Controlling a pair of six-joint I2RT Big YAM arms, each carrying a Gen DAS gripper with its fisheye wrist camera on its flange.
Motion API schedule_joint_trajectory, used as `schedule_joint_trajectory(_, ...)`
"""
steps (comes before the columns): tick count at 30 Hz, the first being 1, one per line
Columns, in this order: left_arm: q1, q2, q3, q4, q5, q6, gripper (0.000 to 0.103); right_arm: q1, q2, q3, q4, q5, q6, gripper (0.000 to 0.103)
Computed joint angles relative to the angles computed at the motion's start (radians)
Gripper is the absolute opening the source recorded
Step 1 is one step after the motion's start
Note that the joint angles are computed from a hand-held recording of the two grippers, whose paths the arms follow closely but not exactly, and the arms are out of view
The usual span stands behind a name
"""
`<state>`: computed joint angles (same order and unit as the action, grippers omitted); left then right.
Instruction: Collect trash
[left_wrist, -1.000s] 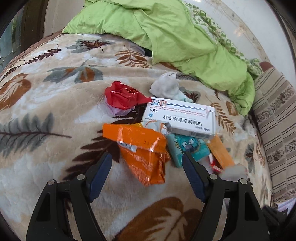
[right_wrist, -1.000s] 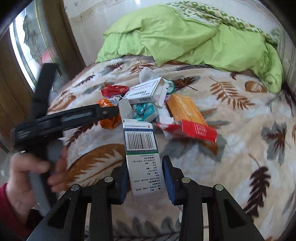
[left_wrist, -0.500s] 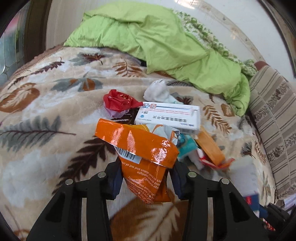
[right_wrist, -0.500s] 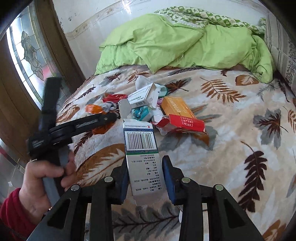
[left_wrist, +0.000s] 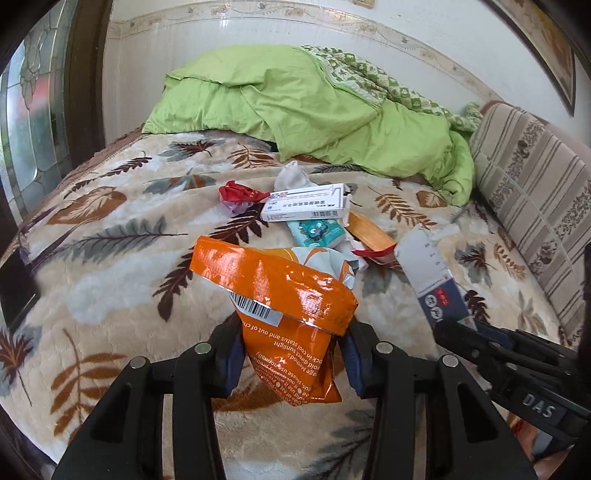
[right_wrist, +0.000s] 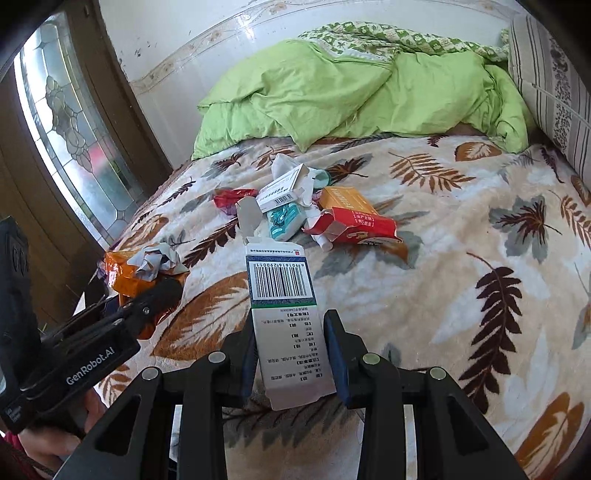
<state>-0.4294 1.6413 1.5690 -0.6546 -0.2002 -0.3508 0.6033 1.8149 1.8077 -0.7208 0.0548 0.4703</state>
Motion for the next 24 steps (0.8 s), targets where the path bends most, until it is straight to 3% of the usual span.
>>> schedule_joint_trajectory(3, 0.0, 0.022, 0.018, -0.006, -0.036, 0.017, 0.043, -0.003, 0.006, 0.003, -0.002, -0.011, 0.007, 0.036)
schedule_joint_trajectory(10, 0.016, 0.077, 0.073, -0.058, 0.018, -0.001, 0.043, -0.01, 0.03, 0.029, -0.013, -0.013, 0.009, 0.036)
schedule_joint_trajectory(18, 0.0, 0.067, 0.06, -0.03, -0.023, 0.043, 0.043, -0.007, 0.054, 0.061, -0.03, -0.033, -0.01, 0.036)
schedule_joint_trajectory(24, -0.013, 0.057, 0.047, -0.011, -0.065, 0.069, 0.044, -0.001, 0.037, 0.037, 0.0, -0.011, -0.019, 0.036)
